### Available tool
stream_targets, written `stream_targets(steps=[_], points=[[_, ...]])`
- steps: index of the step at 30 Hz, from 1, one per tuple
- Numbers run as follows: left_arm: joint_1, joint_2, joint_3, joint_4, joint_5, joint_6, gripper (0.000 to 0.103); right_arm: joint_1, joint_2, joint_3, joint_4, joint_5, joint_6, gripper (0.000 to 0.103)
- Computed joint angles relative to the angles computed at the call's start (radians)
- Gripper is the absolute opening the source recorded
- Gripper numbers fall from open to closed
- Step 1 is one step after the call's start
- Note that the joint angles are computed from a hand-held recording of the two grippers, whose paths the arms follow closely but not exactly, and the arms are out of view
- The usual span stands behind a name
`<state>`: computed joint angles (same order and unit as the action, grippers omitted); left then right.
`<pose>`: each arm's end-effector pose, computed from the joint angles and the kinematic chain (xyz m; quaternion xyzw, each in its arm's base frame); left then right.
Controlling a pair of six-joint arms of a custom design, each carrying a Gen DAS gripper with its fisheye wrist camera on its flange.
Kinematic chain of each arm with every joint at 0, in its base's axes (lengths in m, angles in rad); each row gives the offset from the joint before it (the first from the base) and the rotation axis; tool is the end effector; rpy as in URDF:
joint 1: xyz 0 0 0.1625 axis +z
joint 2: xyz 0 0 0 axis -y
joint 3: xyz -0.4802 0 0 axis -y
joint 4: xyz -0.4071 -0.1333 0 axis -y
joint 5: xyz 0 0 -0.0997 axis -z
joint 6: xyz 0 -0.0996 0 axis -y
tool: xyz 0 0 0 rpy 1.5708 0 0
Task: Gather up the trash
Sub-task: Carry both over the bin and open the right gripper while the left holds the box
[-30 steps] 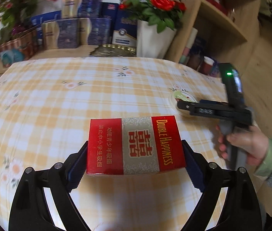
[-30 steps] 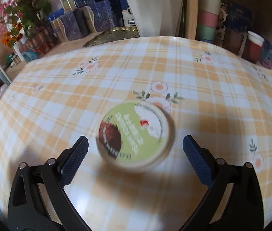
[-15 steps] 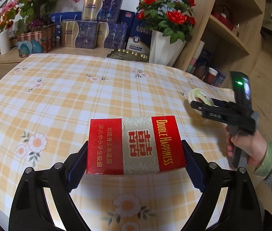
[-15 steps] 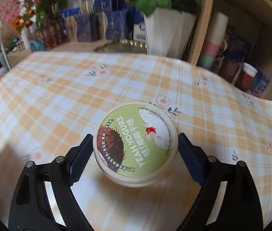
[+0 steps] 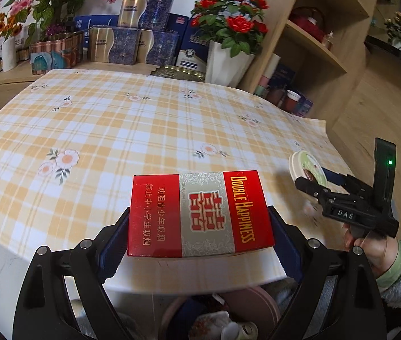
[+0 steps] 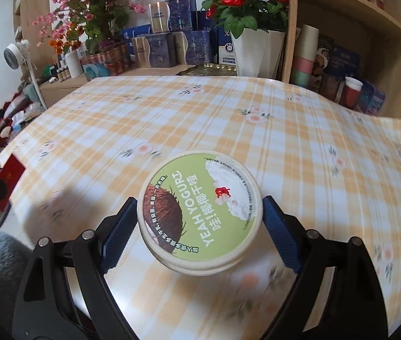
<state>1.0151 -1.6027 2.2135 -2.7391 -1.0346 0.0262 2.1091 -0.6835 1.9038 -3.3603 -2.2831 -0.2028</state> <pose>-0.0799 -0.4778 0.3891 0.1961 0.9090 -0.3227 0.1764 0.3850 -0.5117 0.0736 0.2345 -0.8739 0.3153 0.2860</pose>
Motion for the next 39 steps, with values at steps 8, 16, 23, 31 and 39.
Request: stream_targets(steps=[8, 16, 23, 31, 39], points=[[-0.099, -0.139, 0.089, 0.096, 0.034, -0.061, 0.087, 0.063, -0.039, 0.118, -0.058, 0.007, 0.138, 0.086], [-0.164, -0.247, 0.156, 0.188, 0.058, -0.113, 0.087, 0.119, -0.055, 0.203, -0.063, 0.008, 0.228, 0.086], [-0.181, -0.300, 0.167, 0.213, 0.068, -0.145, 0.087, 0.154, -0.050, 0.260, 0.002, 0.050, 0.306, 0.086], [-0.189, -0.316, 0.183, 0.233, 0.064, -0.160, 0.087, 0.145, -0.005, 0.271, 0.088, 0.116, 0.378, 0.088], [-0.181, -0.316, 0.188, 0.251, 0.059, -0.167, 0.087, 0.115, 0.014, 0.273, 0.117, 0.151, 0.427, 0.089]])
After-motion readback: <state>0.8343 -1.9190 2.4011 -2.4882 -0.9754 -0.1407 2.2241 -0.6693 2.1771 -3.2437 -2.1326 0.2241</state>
